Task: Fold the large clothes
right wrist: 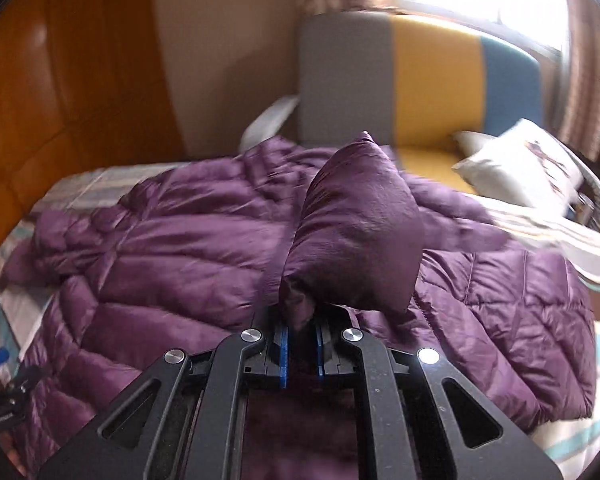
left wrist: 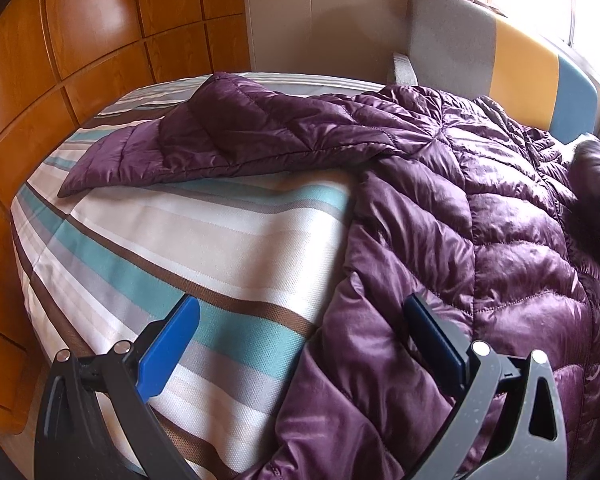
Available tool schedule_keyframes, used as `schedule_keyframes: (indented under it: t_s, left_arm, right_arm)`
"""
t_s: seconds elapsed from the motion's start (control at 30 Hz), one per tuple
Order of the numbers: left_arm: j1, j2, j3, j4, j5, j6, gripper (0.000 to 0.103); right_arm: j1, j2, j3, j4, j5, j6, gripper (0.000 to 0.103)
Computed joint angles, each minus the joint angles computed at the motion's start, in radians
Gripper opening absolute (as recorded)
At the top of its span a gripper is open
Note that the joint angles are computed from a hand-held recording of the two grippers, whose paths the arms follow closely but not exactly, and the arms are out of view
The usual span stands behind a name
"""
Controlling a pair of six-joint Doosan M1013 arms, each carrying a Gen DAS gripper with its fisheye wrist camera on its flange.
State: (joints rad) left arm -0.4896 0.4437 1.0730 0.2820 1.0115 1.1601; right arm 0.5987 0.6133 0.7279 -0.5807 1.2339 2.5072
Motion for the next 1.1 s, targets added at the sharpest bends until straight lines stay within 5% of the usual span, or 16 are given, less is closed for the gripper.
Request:
schedule_keyframes:
  t_s: [0.13, 0.2, 0.23, 0.27, 0.5, 0.63, 0.73, 0.9, 1.07, 1.1]
  left_arm:
    - [0.000, 0.000, -0.006, -0.003, 0.010, 0.008, 0.101]
    - [-0.001, 0.000, -0.010, -0.003, 0.014, 0.012, 0.101]
    - [-0.001, -0.001, -0.012, -0.004, 0.012, 0.011, 0.101]
    - [-0.001, -0.002, -0.014, -0.009, 0.010, 0.011, 0.101]
    - [-0.012, 0.004, -0.058, -0.049, -0.009, 0.049, 0.101]
    - [-0.017, 0.032, -0.126, -0.149, -0.005, 0.115, 0.101]
    - [-0.024, 0.063, -0.186, -0.241, -0.009, 0.177, 0.101]
    - [-0.048, 0.145, -0.331, -0.298, 0.056, 0.238, 0.101]
    - [-0.067, 0.253, -0.499, -0.345, 0.160, 0.294, 0.100]
    - [-0.070, 0.265, -0.517, -0.348, 0.182, 0.291, 0.090]
  right_arm:
    - [-0.014, 0.055, -0.081, 0.147, 0.033, -0.117, 0.022]
    - [-0.011, 0.045, -0.064, 0.160, 0.012, -0.131, 0.042]
    - [-0.012, 0.038, -0.055, 0.179, -0.008, -0.139, 0.066]
    - [-0.008, 0.025, -0.037, 0.175, -0.024, -0.136, 0.075]
    - [0.036, -0.084, 0.118, -0.002, -0.043, -0.001, 0.075]
    - [0.058, -0.139, 0.196, -0.168, 0.139, 0.223, 0.075]
    - [0.061, -0.194, 0.279, -0.209, 0.207, 0.417, 0.075]
    - [0.065, -0.288, 0.423, -0.248, 0.278, 0.675, 0.075]
    - [0.041, -0.342, 0.508, -0.210, 0.288, 0.771, 0.075]
    - [0.038, -0.347, 0.517, -0.204, 0.283, 0.775, 0.075]
